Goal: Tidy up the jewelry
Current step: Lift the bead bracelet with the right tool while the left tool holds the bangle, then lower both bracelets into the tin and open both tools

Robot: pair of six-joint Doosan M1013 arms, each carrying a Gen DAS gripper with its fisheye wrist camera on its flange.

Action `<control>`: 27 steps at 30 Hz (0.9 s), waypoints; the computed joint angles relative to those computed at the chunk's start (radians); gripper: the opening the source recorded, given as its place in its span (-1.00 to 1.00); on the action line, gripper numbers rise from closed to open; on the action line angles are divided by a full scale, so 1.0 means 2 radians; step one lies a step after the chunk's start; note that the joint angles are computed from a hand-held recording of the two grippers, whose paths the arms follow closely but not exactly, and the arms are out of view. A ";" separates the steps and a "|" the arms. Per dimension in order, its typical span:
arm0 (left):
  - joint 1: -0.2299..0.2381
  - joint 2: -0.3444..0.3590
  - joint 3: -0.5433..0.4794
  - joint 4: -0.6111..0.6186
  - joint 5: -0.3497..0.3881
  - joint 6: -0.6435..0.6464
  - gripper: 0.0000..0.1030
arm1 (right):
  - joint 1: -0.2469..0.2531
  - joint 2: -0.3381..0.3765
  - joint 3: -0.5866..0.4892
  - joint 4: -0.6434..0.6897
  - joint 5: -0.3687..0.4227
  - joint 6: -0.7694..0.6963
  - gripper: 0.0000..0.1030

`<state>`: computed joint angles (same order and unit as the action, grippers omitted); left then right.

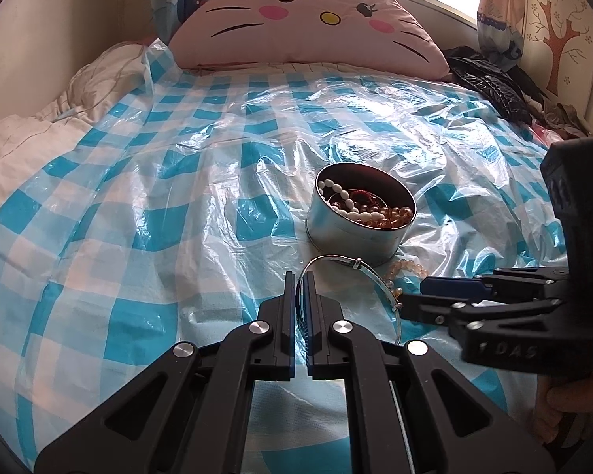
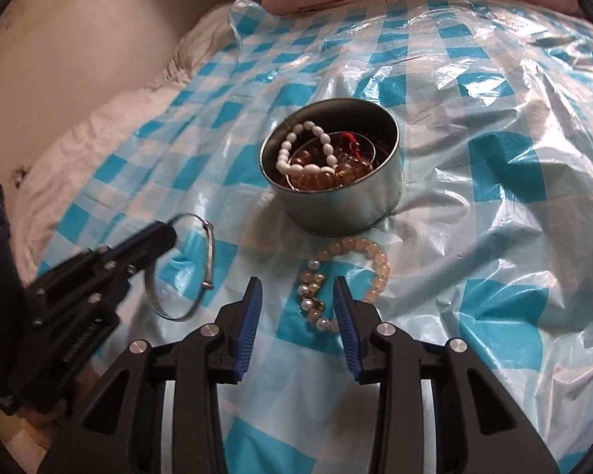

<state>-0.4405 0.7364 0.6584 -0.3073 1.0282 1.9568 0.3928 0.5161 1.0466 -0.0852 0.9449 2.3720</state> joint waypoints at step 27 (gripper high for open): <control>-0.004 0.040 -0.086 -0.025 0.045 -0.003 -0.93 | -0.044 -0.088 0.170 0.354 -0.369 -0.165 -0.85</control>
